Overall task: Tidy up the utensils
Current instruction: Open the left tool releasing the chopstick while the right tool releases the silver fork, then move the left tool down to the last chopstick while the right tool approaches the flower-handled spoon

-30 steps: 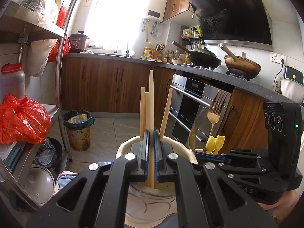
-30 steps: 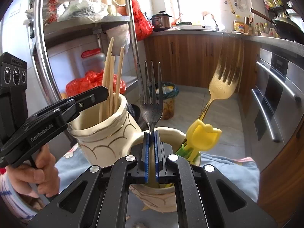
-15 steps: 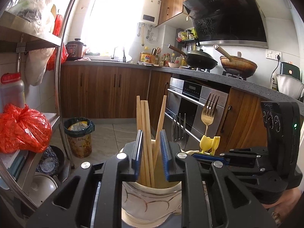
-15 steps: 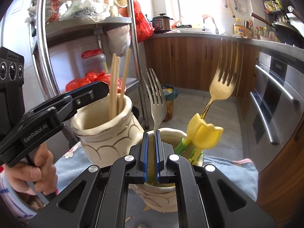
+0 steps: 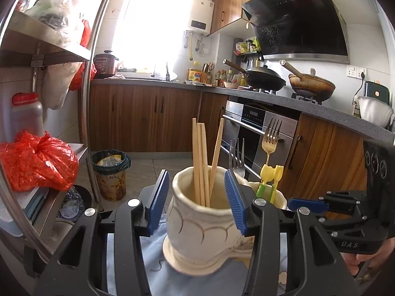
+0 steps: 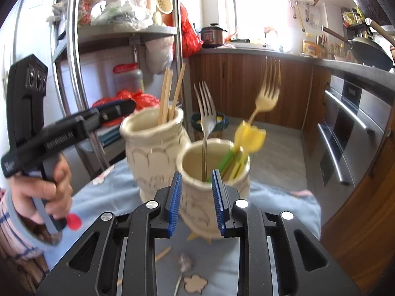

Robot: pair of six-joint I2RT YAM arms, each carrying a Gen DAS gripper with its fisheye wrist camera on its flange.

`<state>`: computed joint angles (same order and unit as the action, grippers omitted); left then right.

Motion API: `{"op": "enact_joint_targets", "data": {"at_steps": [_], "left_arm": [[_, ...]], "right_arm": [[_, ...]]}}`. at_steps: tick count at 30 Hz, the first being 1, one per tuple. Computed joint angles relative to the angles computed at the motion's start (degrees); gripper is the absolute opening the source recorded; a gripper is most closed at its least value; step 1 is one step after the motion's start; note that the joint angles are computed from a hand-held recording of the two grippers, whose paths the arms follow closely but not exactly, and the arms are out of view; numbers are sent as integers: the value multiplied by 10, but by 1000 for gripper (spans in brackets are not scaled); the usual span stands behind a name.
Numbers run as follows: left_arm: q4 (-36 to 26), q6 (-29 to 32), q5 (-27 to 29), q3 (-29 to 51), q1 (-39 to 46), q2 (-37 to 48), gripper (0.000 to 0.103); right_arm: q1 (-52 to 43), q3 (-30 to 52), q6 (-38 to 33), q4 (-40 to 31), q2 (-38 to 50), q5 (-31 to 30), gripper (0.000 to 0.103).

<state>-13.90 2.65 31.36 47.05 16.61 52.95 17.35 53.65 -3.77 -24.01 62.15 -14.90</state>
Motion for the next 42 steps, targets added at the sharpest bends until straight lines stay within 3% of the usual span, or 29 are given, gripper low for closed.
{"op": "enact_joint_targets", "data": {"at_steps": [5, 10, 16, 27, 38, 40, 42], "left_arm": [[-26, 8, 40, -19, 45, -44, 52], [-63, 34, 84, -35, 100, -65, 57], [-133, 96, 87, -47, 106, -59, 60], [-221, 162, -1, -83, -15, -88, 61], [-281, 147, -134, -119, -193, -131, 61], [-284, 144, -154, -125, -217, -126, 57], [-288, 139, -180, -128, -241, -113, 43]], "right_arm": [[-13, -28, 1, -15, -18, -10, 34], [-28, -71, 2, -29, -54, -24, 45], [-34, -107, -10, -53, -76, -24, 50], [-29, -148, -30, -102, -102, -23, 50], [-59, -150, -57, -126, -113, -42, 53], [-58, -150, -63, -132, -116, -47, 53], [-51, -151, -66, -135, -117, -47, 53]]}}
